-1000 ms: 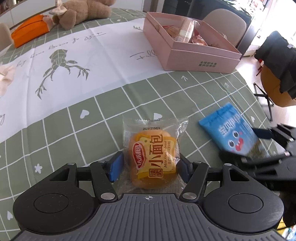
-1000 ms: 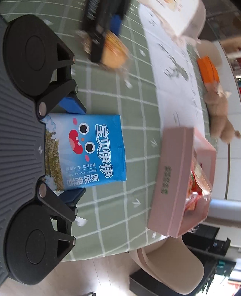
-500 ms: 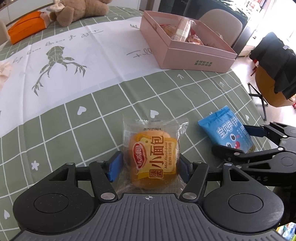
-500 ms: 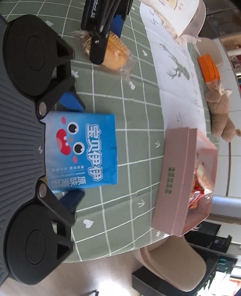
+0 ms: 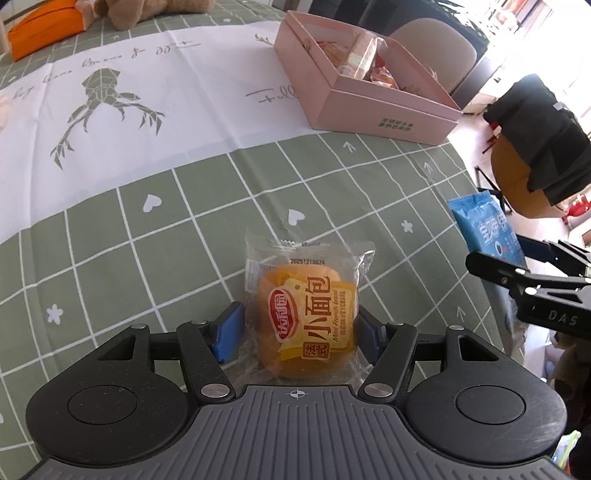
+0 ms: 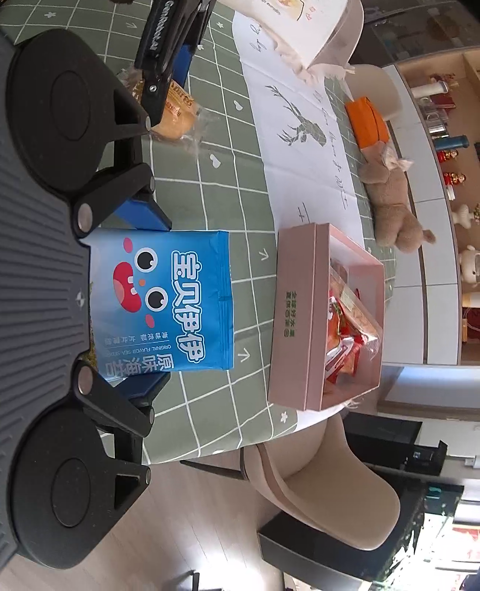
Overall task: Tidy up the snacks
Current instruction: 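Carry the bread and seaweed packets over the pink box with both tools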
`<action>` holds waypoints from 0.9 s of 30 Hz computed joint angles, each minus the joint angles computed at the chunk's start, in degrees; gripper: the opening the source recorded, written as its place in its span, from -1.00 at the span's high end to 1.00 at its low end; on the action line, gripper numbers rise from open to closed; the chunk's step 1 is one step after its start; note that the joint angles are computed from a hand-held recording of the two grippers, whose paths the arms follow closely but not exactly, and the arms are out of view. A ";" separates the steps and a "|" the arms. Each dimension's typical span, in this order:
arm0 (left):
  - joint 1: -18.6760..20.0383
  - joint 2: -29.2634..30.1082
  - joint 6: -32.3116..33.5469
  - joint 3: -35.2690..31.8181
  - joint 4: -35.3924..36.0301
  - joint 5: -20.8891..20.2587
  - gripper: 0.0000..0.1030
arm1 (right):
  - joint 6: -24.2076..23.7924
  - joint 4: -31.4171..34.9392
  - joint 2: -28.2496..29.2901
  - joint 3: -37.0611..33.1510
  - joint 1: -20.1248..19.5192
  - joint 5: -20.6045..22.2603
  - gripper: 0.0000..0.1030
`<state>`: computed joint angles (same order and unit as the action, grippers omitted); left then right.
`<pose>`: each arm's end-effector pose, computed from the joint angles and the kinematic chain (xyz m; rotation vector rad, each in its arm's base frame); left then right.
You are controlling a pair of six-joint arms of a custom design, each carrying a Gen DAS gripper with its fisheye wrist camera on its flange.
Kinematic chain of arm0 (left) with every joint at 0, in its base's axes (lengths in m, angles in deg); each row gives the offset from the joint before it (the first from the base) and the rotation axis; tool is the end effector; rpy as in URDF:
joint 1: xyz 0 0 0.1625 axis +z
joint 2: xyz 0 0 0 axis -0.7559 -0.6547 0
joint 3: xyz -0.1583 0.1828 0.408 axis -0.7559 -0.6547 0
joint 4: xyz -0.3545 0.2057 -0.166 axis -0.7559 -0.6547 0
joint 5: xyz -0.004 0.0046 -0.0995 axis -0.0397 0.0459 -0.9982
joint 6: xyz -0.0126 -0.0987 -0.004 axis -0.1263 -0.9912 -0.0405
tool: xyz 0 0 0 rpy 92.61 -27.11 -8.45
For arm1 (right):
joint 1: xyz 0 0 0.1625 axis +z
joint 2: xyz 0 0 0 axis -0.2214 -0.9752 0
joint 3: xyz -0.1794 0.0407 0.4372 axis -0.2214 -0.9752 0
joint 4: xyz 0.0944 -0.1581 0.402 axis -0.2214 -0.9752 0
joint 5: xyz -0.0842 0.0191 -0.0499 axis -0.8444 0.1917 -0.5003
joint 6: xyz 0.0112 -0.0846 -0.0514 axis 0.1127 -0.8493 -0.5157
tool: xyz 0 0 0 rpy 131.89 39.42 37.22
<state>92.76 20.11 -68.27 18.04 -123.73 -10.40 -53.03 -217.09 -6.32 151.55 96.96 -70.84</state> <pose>-0.3492 -0.6016 0.0122 0.1830 2.5785 -0.5800 0.0414 -0.6135 0.3552 0.7255 -2.3679 0.6811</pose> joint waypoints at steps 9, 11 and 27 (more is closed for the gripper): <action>-3.52 0.01 7.88 2.06 -12.37 5.32 -0.12 | 0.24 -0.79 -1.45 1.54 -0.56 0.23 -0.54; -4.09 -0.46 12.72 1.23 -19.29 4.25 -0.12 | 1.46 -0.63 -2.15 0.96 -0.57 1.05 -0.54; 7.42 16.46 27.28 -40.77 -7.33 -5.47 -0.06 | 14.08 17.63 16.75 -41.61 9.19 8.31 -0.74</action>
<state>100.18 36.57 -40.99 -22.73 -131.07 -15.87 -38.96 -199.46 10.44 109.94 106.14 -62.52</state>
